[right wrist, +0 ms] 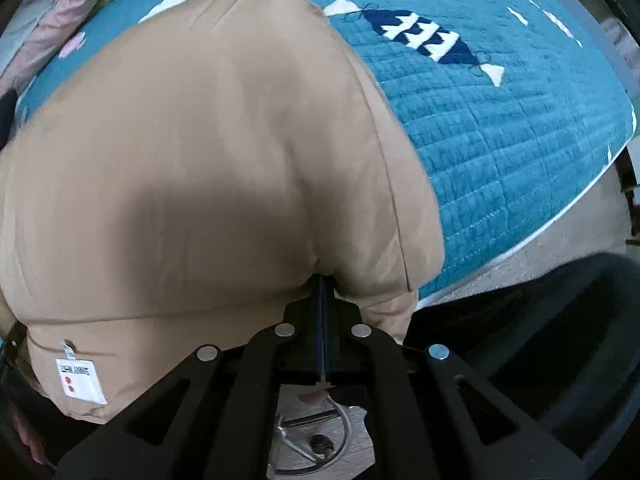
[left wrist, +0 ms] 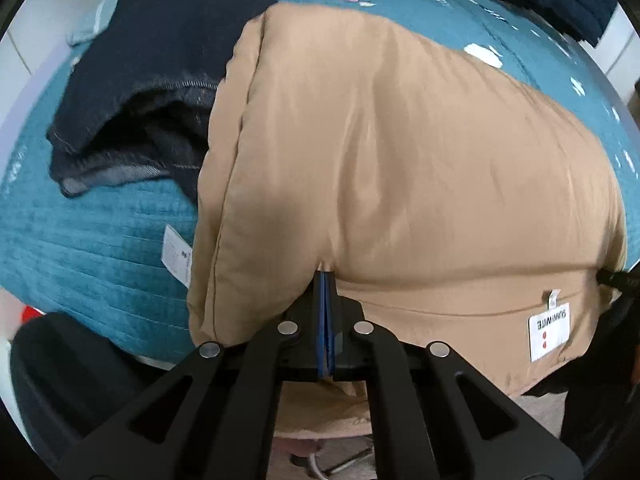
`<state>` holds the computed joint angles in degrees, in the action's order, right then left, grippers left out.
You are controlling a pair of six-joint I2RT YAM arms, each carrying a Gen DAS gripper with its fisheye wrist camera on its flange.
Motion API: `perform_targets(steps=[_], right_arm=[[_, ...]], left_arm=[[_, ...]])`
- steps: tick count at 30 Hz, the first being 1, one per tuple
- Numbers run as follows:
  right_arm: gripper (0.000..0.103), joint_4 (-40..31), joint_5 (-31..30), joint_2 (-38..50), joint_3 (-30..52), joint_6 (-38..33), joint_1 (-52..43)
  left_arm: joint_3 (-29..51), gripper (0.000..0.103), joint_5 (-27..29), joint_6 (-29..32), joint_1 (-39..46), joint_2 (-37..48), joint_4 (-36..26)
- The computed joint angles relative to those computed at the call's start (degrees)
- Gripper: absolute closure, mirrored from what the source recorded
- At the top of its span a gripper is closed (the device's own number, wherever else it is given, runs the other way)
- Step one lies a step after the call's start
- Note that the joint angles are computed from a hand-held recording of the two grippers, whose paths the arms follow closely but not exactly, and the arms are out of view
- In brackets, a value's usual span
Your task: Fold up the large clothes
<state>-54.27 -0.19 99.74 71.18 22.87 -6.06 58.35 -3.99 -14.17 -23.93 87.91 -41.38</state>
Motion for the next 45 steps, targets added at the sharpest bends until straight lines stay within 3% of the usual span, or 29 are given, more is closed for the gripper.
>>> perform_targets(steps=[4,7,9,11,14,16,18,27,30,31,33,36,38,42,43,44,45], right_arm=[[0.098,1.6,-5.0,-5.1,-0.5,2.1,-3.2],[0.076,2.4,-9.5,-8.2,0.5,0.3,-6.1],[0.043,3.5,-7.4,-10.2,1.3,0.3,-6.6],[0.038,4.4,-6.0,-10.4,2.3,-1.4,-7.4],[0.029,2.9,-10.3,-12.8,-0.2,-5.4,-13.3],[0.028,2.8,-11.5,-10.8,0.9,-7.2,-15.3],[0.026,2.3,-13.0,-7.6,2.9,-9.4,-16.3],[0.026,-1.5,-21.5,6.2,9.7,-12.2,-19.5],[0.026,-1.2,-21.3,5.1,10.7,-12.1,-19.7],[0.026,-1.5,-21.0,4.8,12.0,-12.9,-19.5],[0.016,-2.6,-22.2,6.7,16.1,-14.4,-19.2],[0.013,-4.4,-21.3,11.5,24.0,-13.6,-17.7],[0.01,-5.6,-21.4,15.4,29.7,-13.7,-16.6],[0.01,-7.2,-20.2,23.7,40.3,-12.6,-14.1],[0.01,-8.7,-21.3,26.6,43.7,-12.8,-13.6],[0.01,-10.2,-22.4,29.5,46.9,-12.7,-13.3],[0.01,-11.2,-22.6,31.7,49.2,-12.0,-12.8]], left_arm=[[-1.2,0.1,2.9,0.2,1.8,-5.6,-0.6],[-0.6,0.1,2.7,-0.7,1.7,-7.7,-1.7],[-0.1,0.1,0.9,-0.8,0.2,-8.0,-1.5],[0.9,0.099,0.5,-0.8,-0.4,-7.6,-1.7],[3.5,0.096,1.0,-1.7,-0.7,-5.4,-2.7],[4.4,0.084,0.8,-2.0,-1.3,-5.0,-2.7],[4.0,0.062,0.9,-1.6,-1.5,-5.9,-2.2],[5.2,0.055,-1.0,-2.6,-3.7,-3.9,-2.3],[7.5,0.054,1.6,-2.8,-1.9,-2.9,-2.6],[8.5,0.05,2.9,-2.8,-1.0,-2.4,-2.7],[12.2,0.028,7.6,-2.5,2.6,-0.6,-2.6],[19.1,0.018,8.8,-2.3,6.5,4.3,-3.3],[23.9,0.018,8.1,-2.1,8.3,8.6,-4.0],[33.8,0.02,13.4,-3.9,12.5,19.3,-5.6],[36.2,0.024,15.9,-4.6,13.2,22.3,-5.8],[37.6,0.043,18.2,-4.7,13.8,24.2,-5.9],[39.7,0.048,19.6,-4.6,14.0,26.6,-7.0]])
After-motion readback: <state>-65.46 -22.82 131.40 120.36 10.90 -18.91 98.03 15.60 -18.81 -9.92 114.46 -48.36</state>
